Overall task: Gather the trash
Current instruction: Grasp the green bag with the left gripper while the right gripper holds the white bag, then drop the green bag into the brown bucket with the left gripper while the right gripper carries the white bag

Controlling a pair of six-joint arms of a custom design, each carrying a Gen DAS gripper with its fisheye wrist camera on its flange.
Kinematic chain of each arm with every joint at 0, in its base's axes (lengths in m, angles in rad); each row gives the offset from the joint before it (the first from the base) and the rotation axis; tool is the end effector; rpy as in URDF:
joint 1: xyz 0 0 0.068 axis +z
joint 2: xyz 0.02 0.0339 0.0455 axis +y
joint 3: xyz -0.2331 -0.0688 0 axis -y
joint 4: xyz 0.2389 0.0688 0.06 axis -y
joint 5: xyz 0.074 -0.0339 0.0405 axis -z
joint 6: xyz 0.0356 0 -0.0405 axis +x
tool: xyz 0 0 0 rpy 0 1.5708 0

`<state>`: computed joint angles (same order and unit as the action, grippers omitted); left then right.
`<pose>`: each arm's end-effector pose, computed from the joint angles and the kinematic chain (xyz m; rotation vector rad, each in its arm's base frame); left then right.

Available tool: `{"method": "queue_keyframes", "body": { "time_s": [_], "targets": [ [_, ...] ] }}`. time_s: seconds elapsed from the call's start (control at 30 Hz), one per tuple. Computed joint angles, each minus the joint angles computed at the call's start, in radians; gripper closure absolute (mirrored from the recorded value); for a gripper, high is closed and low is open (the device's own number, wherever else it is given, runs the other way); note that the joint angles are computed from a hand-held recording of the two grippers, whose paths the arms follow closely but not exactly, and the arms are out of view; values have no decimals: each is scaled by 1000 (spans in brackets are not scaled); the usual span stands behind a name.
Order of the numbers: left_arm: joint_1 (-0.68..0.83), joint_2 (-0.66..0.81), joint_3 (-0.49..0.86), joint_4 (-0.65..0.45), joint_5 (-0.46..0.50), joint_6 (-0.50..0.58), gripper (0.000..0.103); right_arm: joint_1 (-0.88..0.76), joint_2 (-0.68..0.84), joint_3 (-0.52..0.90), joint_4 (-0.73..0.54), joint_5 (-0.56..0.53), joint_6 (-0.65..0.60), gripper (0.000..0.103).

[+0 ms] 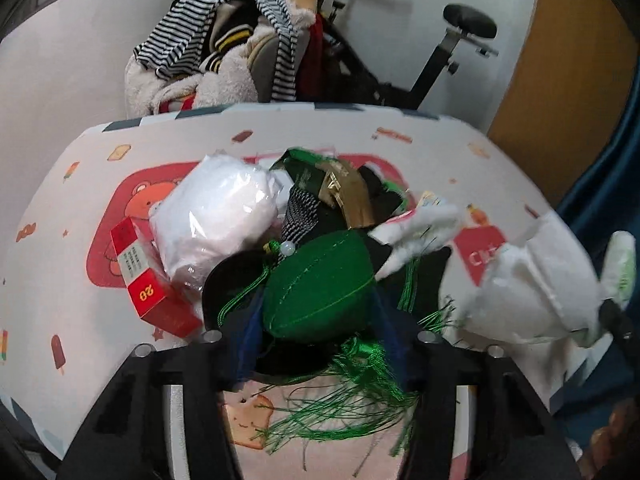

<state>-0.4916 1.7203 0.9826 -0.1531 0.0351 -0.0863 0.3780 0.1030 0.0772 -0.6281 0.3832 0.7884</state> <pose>0.2998 -0.1620 0.1425 0.5150 2.4298 -0.2921 0.1103 0.0295 0.1262 0.6456 2.0823 0.2384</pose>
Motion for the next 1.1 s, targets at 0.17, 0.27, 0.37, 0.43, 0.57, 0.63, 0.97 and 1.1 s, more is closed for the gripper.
{"method": "queue_keyframes", "body": {
  "time_s": [0.17, 0.27, 0.37, 0.43, 0.57, 0.63, 0.97, 1.1],
  "targets": [
    [68, -153, -72, -9, 110, -21, 57, 67, -32, 40, -62, 61, -11, 66],
    [115, -288, -61, -86, 183, -14, 57, 163, 1, 80, -78, 146, 6, 66],
    [154, -433, -42, -185, 234, 8, 57, 306, 57, 128, -98, 265, 48, 66],
    [186, -509, -25, -256, 271, 24, 56, 392, 95, 160, -115, 333, 81, 66],
    [240, -659, -26, -389, 333, 59, 56, 597, 195, 243, -193, 478, 202, 66],
    [257, -728, -38, -444, 352, 80, 56, 683, 253, 285, -240, 535, 269, 66],
    [450, -1132, -258, -806, 579, 285, 56, 1161, 709, 504, -717, 714, 1008, 66],
    [495, -1274, -412, -948, 593, 406, 56, 1260, 834, 534, -810, 693, 1198, 66]
  ]
}}
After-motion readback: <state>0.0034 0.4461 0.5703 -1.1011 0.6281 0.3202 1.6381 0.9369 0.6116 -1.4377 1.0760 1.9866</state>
